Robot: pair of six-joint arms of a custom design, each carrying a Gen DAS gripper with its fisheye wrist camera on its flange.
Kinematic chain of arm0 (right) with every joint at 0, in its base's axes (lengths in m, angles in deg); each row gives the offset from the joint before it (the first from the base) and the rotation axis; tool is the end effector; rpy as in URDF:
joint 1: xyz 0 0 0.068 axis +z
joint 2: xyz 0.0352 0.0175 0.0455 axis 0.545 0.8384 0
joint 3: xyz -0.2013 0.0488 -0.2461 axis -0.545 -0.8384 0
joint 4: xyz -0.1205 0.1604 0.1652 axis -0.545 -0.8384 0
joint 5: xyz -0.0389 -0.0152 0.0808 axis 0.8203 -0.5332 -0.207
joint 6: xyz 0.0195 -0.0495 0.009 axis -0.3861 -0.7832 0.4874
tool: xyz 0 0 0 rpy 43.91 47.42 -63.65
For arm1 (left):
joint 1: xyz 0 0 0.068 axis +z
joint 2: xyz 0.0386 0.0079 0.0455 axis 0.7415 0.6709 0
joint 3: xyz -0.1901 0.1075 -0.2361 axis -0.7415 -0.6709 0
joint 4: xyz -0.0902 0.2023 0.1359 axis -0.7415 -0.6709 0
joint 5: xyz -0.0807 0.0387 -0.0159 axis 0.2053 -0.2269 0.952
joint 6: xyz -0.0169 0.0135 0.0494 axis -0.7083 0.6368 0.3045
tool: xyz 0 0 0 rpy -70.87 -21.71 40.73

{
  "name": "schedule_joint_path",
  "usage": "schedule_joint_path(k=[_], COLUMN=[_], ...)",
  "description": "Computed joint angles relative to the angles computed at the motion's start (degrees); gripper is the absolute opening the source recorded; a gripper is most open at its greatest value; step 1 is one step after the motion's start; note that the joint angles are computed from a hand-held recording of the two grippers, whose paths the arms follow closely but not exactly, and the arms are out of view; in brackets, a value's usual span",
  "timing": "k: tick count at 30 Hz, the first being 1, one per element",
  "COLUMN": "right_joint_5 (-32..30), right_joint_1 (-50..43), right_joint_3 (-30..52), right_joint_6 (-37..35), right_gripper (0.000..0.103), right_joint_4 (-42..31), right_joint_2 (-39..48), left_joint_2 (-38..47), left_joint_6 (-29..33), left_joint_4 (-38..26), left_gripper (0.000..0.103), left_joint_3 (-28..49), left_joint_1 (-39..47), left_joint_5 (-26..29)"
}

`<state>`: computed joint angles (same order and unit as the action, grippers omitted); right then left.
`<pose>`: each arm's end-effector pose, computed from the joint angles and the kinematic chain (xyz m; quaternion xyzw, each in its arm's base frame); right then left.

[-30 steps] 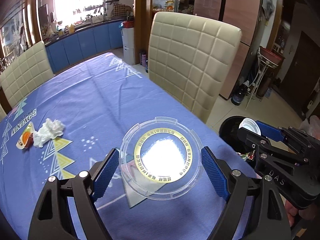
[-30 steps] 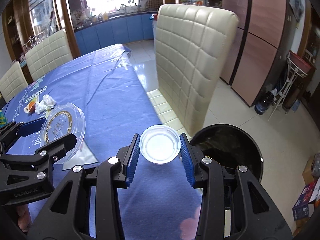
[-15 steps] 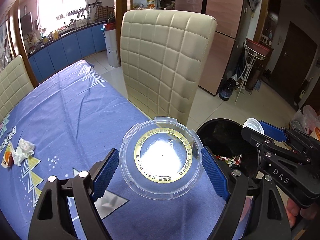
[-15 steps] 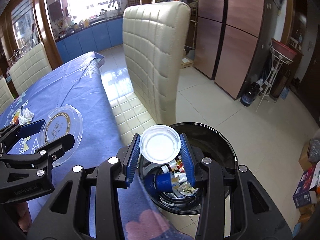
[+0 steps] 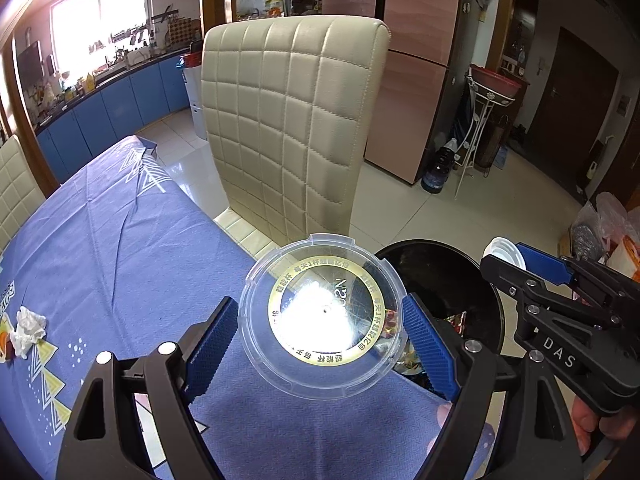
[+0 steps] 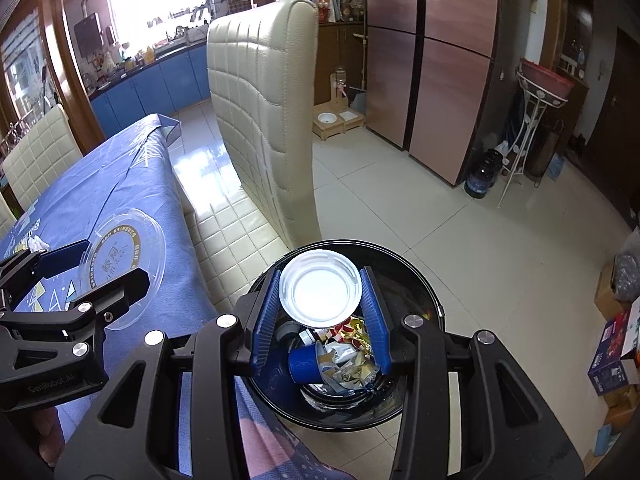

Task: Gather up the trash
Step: 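Open the right tool to drop the cap while the left tool opens to drop the lid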

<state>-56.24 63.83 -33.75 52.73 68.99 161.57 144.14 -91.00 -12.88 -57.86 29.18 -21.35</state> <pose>0.2920 0.1713 0.1179 -0.1652 0.9193 0.0913 0.3455 0.2490 -0.0739 0.1353 -0.0713 0.9369 0.0113 0.3421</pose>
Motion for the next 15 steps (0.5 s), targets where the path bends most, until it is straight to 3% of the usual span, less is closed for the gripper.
schedule_joint_path(k=[3, 6, 15], right_joint_5=[-0.14, -0.24, 6.80], right_joint_1=[-0.70, -1.51, -2.25], right_joint_3=[-0.07, -0.43, -1.82], right_joint_6=[0.05, 0.83, 1.01], right_gripper=[0.043, 0.056, 0.056], right_joint_4=[-0.16, 0.39, 0.67], right_joint_2=[-0.14, -0.34, -1.00], left_joint_2=[0.58, 0.96, 2.01], left_joint_6=[0.12, 0.64, 2.42], left_joint_4=[-0.32, -0.39, -0.77], left_gripper=[0.081, 0.081, 0.081], left_joint_3=[0.95, 1.59, 4.27], left_joint_1=[-0.63, -0.88, -3.26], left_joint_5=[-0.04, 0.19, 1.12])
